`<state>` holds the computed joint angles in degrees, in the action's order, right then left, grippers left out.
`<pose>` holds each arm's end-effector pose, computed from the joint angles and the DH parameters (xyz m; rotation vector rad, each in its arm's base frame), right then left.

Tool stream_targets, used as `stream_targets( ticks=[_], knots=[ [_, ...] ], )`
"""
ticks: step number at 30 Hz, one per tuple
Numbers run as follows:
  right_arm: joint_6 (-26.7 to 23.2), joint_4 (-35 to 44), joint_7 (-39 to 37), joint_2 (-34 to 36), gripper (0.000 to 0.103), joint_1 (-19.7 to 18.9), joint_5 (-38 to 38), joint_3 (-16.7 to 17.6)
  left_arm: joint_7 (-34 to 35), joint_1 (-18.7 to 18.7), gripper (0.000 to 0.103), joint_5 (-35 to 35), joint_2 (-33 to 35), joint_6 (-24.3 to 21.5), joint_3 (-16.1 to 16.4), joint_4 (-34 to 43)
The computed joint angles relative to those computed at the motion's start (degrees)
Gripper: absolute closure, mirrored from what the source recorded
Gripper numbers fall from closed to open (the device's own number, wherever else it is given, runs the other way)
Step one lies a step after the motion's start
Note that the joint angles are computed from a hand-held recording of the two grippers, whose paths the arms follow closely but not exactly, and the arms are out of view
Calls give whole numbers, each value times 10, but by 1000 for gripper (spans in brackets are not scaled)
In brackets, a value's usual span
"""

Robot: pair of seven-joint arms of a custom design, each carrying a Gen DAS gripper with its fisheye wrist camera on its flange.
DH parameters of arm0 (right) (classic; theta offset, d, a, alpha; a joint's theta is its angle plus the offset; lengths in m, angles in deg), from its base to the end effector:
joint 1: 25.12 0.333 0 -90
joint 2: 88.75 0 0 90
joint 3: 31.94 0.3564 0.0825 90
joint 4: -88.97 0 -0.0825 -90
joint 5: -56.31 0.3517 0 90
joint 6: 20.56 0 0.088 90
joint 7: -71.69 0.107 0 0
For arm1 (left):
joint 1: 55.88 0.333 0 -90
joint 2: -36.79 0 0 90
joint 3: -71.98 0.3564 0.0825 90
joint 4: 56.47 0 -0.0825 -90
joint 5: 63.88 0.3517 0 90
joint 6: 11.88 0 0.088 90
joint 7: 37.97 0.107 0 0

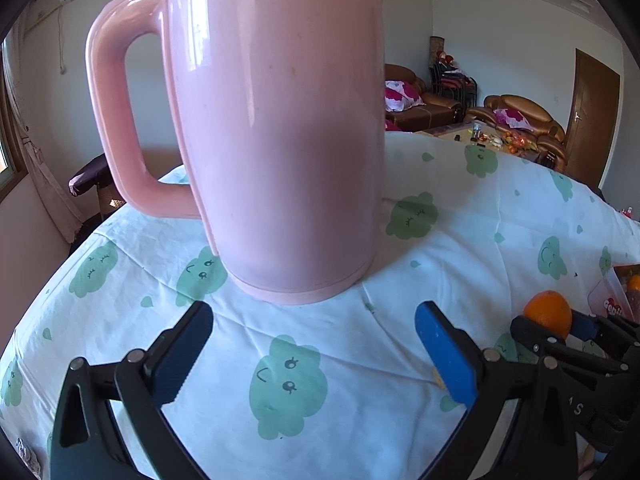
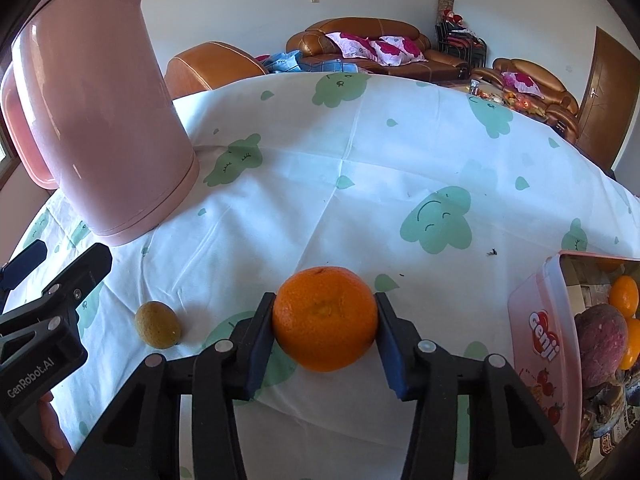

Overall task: Organize fruits
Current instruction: 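Move the right tool to the loose orange and close on it, then grasp the small yellow-brown fruit with the left tool while the right tool holds the orange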

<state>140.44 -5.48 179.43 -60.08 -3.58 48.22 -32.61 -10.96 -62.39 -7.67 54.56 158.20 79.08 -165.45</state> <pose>0.6678 0.2637 0.4522 -1.9502 1.6344 -0.4889 0.6378 -0.0587 0.4604 -1.8261 1.5286 -0.6487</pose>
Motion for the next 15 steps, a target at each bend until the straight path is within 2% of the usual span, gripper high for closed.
stream_targets(
  ticks=[3, 6, 9, 13, 15],
  knots=[
    [26, -21, -10, -9, 54, -8, 10, 10, 9, 3, 0, -9, 1, 0, -4, 0],
    [80, -61, 9, -29, 54, 10, -5, -13, 15, 3, 0, -15, 1, 5, -4, -2],
    [137, -100, 61, -47, 54, 55, -41, -69, 40, 11, 0, -40, -1, 17, -12, -8],
    [213, -148, 140, -64, 54, 142, -78, -178, 114, 29, 0, -114, 1, 39, -35, -19],
    [236, -161, 150, -67, 54, 172, -77, -214, 158, 38, 0, -154, 3, 41, -51, -22]
  ],
)
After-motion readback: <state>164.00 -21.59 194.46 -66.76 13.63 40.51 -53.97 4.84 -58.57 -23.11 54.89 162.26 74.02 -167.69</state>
